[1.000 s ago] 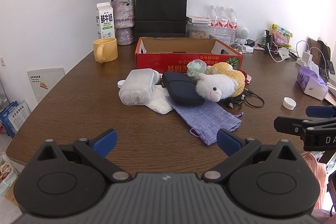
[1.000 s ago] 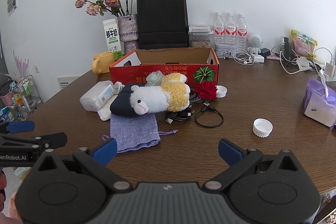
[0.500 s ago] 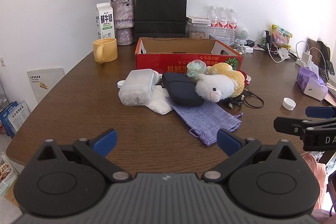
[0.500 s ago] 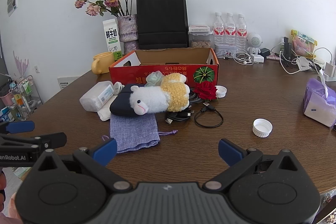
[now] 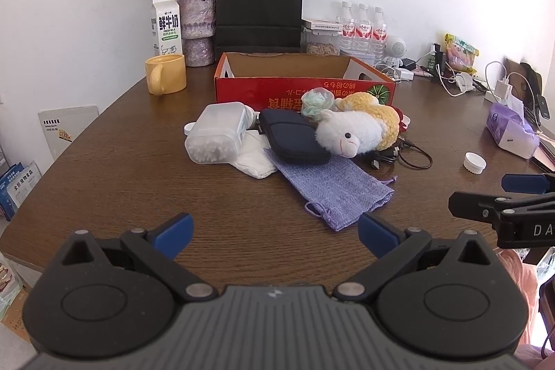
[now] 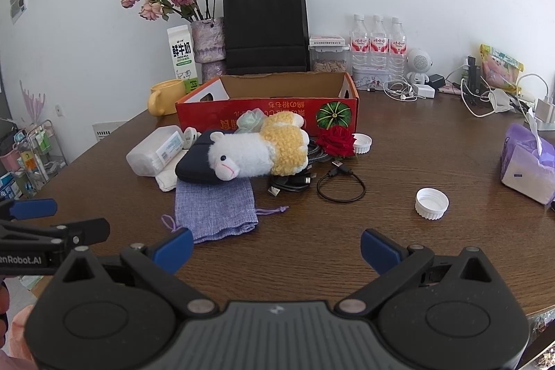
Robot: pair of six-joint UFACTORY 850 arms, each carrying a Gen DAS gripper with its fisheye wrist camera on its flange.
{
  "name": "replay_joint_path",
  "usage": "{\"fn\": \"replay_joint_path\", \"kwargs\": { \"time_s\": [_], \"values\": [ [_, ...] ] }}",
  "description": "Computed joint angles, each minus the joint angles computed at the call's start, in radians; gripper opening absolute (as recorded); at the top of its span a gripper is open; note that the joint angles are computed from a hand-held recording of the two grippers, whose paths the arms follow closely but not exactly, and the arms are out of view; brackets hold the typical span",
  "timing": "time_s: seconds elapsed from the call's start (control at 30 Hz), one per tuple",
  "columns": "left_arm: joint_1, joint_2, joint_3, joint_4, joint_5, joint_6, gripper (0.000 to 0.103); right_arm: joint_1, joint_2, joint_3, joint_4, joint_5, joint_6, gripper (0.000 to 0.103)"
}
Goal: Organize objects
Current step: 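Grasp the purple cloth pouch with the left gripper while the right gripper grasps a white bottle cap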
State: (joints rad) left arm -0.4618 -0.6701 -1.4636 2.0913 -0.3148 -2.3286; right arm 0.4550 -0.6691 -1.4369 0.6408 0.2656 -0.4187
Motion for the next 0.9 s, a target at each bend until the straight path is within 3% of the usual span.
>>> {"fn": "replay_joint_path", "kwargs": {
  "time_s": [0.23,0.4,0.63,0.9],
  "values": [
    [0.003,-0.038,-0.050,-0.003,0.043,0.013,0.103,-0.013,-0.014,-0.010,0.067,0.000,-0.081,0.103],
    [-0.002,-0.090,-0.133,-0.174,0.066,0.198,0.103,-0.033,-0.029,-0.024,0.104,0.001,-0.134,0.103],
    [-0.016,-0.176,-0.275,-0.508,0.062,0.528,0.103,-0.077,-0.064,-0.056,0.050,-0.015,-0.103,0.103],
    [-0.023,-0.311,-0.504,-1.043,-0.012,1.017,0.103,-0.140,-0.115,-0.108,-0.055,-0.030,-0.034,0.103]
  ]
}}
